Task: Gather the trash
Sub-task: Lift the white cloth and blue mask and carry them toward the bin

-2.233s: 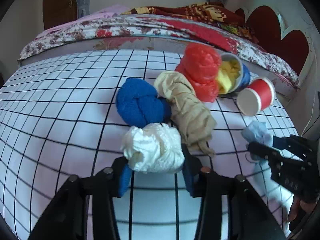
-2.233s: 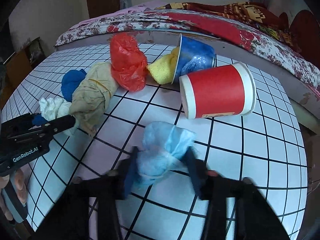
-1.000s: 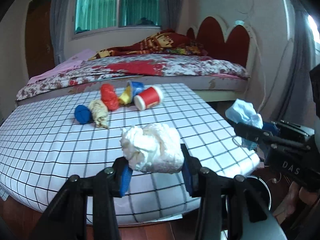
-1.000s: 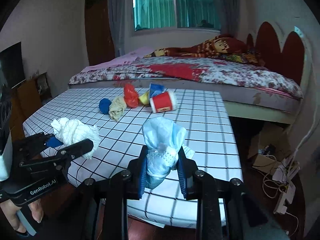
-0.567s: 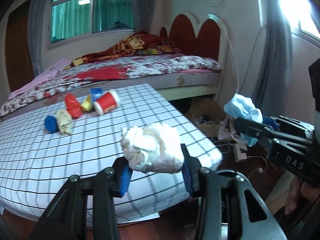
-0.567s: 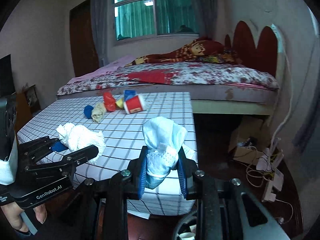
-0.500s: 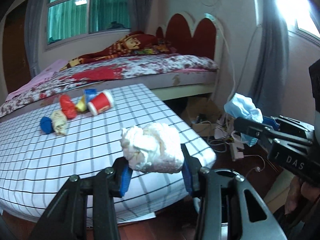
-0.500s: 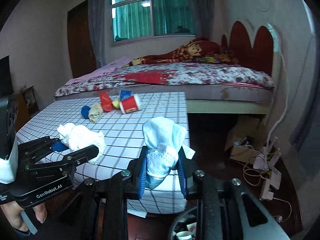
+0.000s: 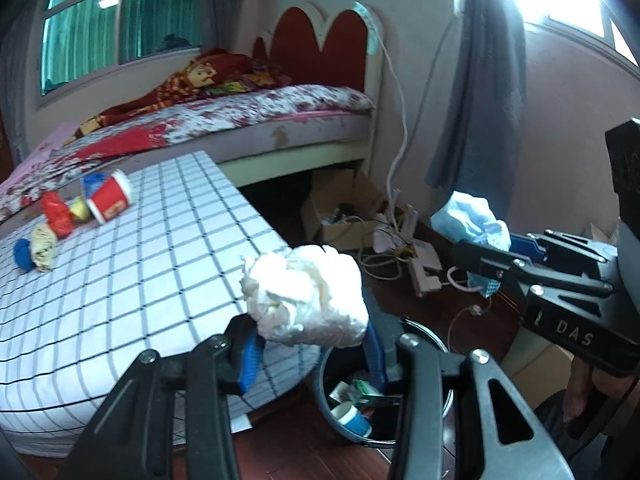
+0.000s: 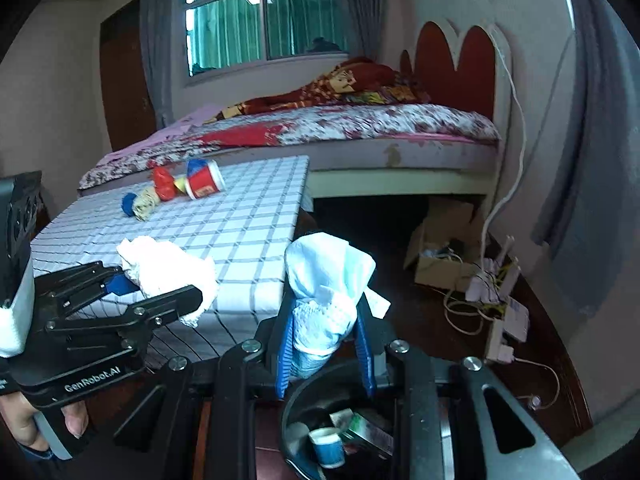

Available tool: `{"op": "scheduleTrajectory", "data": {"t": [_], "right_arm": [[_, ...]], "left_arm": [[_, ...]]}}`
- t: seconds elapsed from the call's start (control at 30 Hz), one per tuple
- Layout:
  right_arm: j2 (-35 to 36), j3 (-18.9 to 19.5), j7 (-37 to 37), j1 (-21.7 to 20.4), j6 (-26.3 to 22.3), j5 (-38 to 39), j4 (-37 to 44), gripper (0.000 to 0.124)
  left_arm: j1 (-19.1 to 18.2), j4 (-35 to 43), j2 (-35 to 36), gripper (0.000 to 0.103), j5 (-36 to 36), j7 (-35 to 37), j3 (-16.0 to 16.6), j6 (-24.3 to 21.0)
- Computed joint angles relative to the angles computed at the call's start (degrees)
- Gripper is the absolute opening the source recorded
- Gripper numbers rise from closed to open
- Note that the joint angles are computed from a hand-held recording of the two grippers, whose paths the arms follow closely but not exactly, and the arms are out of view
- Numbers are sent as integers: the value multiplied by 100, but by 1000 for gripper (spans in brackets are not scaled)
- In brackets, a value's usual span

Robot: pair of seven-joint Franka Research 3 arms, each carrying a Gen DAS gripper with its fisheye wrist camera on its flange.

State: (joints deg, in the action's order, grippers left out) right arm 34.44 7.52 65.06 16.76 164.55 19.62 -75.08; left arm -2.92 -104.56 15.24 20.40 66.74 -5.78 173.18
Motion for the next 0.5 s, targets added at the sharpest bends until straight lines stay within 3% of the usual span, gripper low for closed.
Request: {"op": "scheduleTrajectory", "data": {"t": [0.13,0.37,0.5], "right_arm": [[-26,-66,-15,-116,-27,14,-230,29],[168,-58,-225,-319,-436,2,-240,29],[438,-205,-213,-249,-798,-175,28,29]], "left_arm": [[-66,63,161,44,-4,30,-84,-73],[347,305,636,45,-853,1005,-807,-306],[381,664,1027,45,-1152,1517,-977,-646]]}}
